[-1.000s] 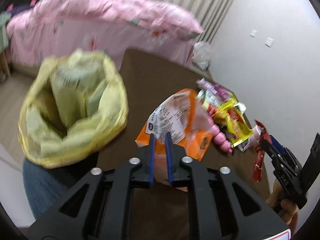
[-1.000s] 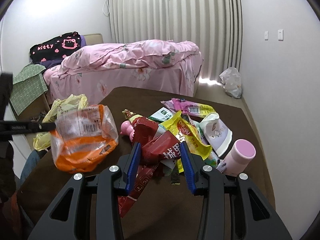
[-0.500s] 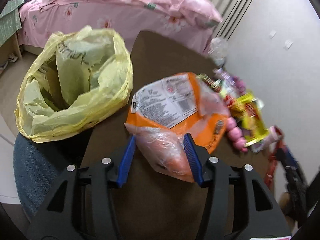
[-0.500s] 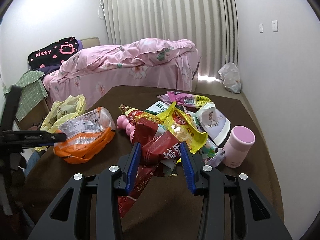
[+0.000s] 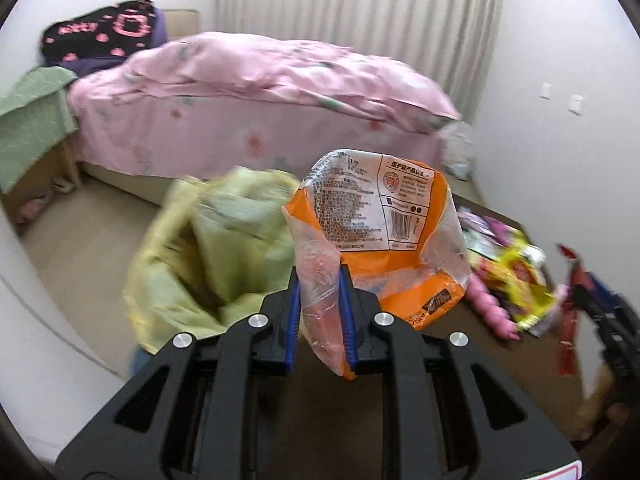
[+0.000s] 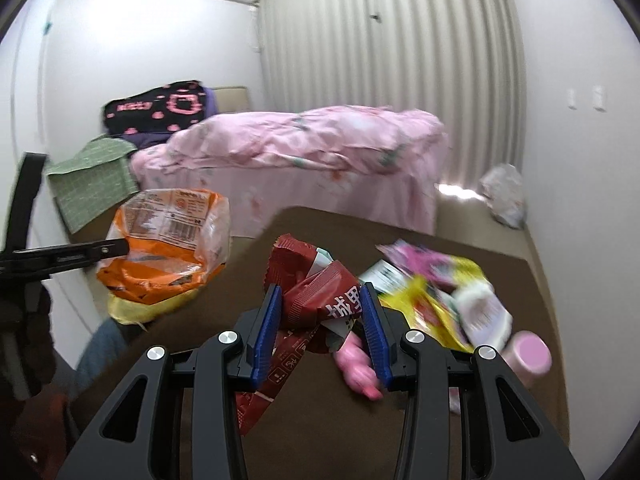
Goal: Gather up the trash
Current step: 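Carry both held wrappers over the yellow bag and release them inside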
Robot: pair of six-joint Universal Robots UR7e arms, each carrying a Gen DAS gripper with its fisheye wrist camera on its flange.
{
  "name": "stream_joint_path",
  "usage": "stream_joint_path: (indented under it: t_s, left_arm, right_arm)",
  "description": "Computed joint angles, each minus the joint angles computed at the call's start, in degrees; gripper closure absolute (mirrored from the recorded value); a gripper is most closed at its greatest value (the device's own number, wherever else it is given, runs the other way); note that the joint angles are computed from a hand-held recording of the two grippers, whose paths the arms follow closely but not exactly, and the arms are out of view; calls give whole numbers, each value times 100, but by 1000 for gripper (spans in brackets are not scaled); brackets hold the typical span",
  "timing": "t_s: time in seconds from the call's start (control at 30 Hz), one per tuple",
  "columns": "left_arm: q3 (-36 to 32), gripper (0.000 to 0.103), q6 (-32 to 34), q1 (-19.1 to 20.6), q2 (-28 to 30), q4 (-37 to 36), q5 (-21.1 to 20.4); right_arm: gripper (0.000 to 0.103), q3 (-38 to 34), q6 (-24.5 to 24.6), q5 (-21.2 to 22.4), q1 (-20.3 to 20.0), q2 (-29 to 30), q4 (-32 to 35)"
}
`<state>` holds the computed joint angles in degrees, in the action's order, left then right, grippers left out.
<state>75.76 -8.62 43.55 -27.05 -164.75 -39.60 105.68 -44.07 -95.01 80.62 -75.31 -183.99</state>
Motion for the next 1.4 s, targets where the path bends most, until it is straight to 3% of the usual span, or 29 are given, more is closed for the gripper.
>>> stream_joint_path:
  t_s: [0.17,0.3,0.4,0.47,0.6,0.73,0.83,0.93,1.23,1.4]
  left_arm:
    - [-570,86,459,260,307,48,1573]
    - [-549,86,-331,496,196,1041,1769]
    - [-709,86,-974,761,152,1867,1283]
    - [-928,86,-1051,906,228,2038,1046]
    - [-1337,86,-1162,1099,394,2164,689]
    - [-1919,86,-1025,1261,729,2241,279]
    - [-2301,86,-933,1331,970,2408,82]
    - [-2352,86,-964,1380,993,2440,13]
    - [-2017,85,-1145,1376,786,2314,-208]
    - [-1771,78,-1147,1322,637,1910,-221]
  right_arm:
    - [65,-563,-356,119,390,480,554]
    - [65,-1178,-790,274,642,1011,1198]
    - [65,-1980,-926,447,779,1620,2132]
    - [65,-2459,-1005,436,847,2000,2589]
    - [65,-3779,-951,142,940,2947,3710]
    - [65,-5063,-753,-428,963,3832,4709]
    - [65,-5391,-862,-987,986,4161,4722]
    - [65,-5461,-729,-1173,929,4223,4764]
    - [65,-5194,-943,-1118,933,4159,4272]
    - [64,-5127,-806,-1082,925,4103,4187]
